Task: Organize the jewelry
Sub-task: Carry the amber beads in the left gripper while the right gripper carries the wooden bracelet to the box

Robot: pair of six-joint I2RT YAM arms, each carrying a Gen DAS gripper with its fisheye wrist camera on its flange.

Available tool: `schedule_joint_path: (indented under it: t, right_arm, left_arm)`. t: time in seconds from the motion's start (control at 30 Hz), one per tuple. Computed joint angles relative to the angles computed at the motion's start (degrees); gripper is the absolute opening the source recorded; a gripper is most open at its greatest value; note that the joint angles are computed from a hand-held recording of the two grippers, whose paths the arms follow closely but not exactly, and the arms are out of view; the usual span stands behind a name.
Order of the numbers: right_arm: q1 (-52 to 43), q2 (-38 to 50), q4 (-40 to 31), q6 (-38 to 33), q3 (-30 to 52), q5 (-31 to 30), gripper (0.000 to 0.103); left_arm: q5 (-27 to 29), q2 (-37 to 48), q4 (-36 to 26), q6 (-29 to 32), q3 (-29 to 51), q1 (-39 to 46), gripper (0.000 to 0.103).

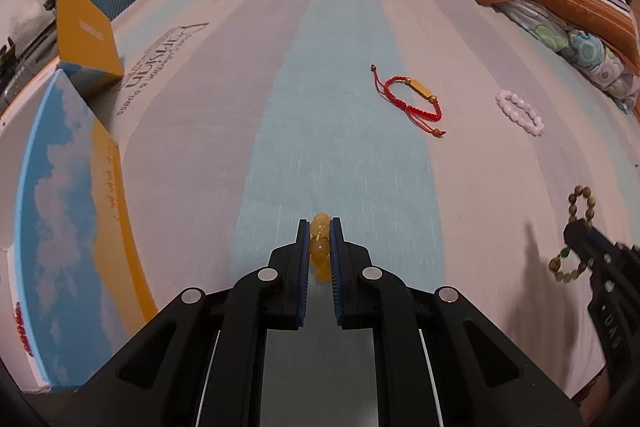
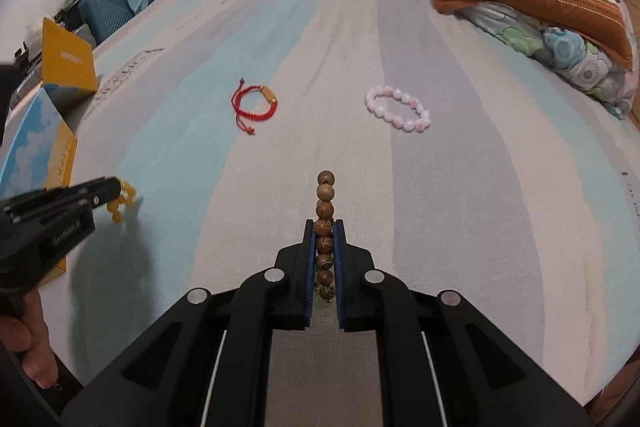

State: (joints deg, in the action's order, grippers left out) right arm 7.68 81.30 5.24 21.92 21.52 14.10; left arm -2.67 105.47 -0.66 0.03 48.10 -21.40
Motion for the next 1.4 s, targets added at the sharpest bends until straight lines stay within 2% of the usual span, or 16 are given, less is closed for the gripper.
schedule_joint_path:
  t: [0.37, 0.83, 1.13, 1.4]
  right_arm:
    - [1.7, -8.2, -8.1, 0.7, 2.1, 2.3, 0.007]
    - [9.5, -14.6, -19.3, 4.3, 9.4, 8.5, 0.007]
    - [18.9, -10.7, -24.5, 7.6, 18.6, 14.3, 0.007]
    - [26.8, -4.1, -27.7, 10.1, 28.1, 18.1, 0.007]
  left_arm:
    - [1.4, -9.2, -3.1, 1.0, -3.3, 1.9, 0.009]
    - [3.8, -22.4, -9.6, 4.3, -5.6, 5.3, 0.009]
    - [8.6, -30.6, -14.4, 8.3, -6.1, 14.0, 0.009]
    - [15.8, -35.5, -20.4, 13.1, -3.9, 26.4, 0.009]
